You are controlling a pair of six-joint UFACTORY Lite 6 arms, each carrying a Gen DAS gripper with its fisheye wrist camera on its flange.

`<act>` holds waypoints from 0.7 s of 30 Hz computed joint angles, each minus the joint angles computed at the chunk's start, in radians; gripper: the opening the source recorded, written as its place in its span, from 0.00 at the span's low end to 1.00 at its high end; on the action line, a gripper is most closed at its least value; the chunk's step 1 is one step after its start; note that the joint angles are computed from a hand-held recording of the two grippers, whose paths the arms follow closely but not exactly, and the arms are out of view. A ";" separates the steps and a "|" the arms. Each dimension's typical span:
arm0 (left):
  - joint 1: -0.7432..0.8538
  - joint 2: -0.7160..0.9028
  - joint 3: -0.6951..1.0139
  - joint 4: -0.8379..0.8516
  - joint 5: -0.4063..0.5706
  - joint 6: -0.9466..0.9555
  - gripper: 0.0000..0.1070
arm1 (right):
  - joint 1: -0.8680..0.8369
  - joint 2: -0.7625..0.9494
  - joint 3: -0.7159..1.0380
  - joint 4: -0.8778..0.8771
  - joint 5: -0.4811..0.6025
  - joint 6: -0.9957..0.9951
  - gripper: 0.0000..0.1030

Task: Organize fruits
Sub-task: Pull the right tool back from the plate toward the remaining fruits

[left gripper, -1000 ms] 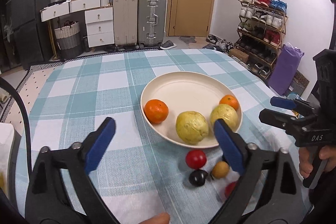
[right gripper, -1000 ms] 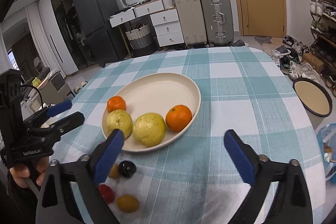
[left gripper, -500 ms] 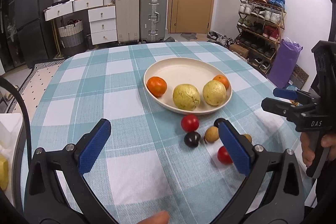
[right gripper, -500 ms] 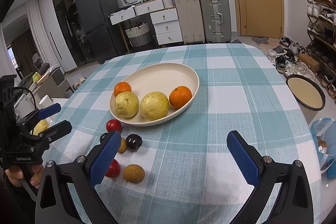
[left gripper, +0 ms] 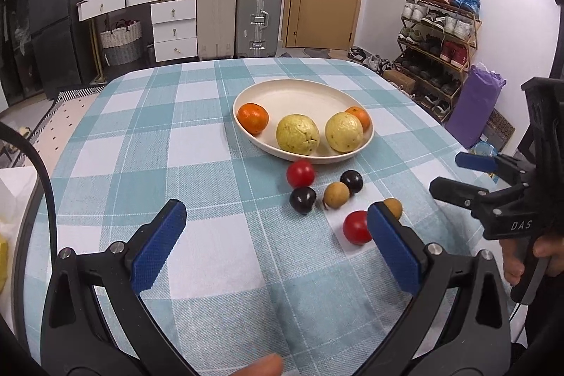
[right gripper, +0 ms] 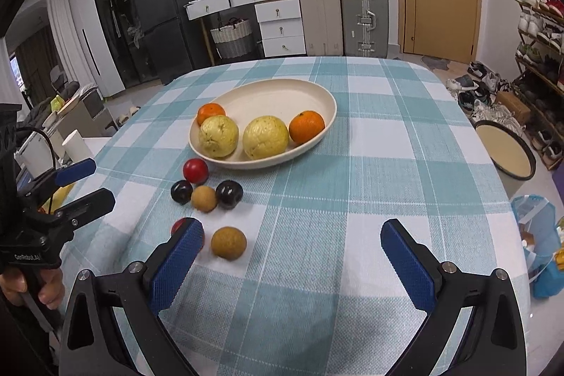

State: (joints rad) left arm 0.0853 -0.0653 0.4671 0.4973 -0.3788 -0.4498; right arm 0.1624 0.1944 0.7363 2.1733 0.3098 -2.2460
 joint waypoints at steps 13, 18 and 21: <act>-0.053 0.039 0.021 -0.075 0.015 0.062 0.95 | 0.013 0.064 0.033 -0.181 0.014 0.171 1.00; -0.062 0.092 0.031 -0.101 0.004 0.067 0.95 | 0.019 0.089 0.045 -0.215 0.016 0.164 0.99; -0.068 0.127 0.043 -0.135 0.003 0.087 0.95 | 0.041 0.095 0.044 -0.123 -0.024 0.023 0.99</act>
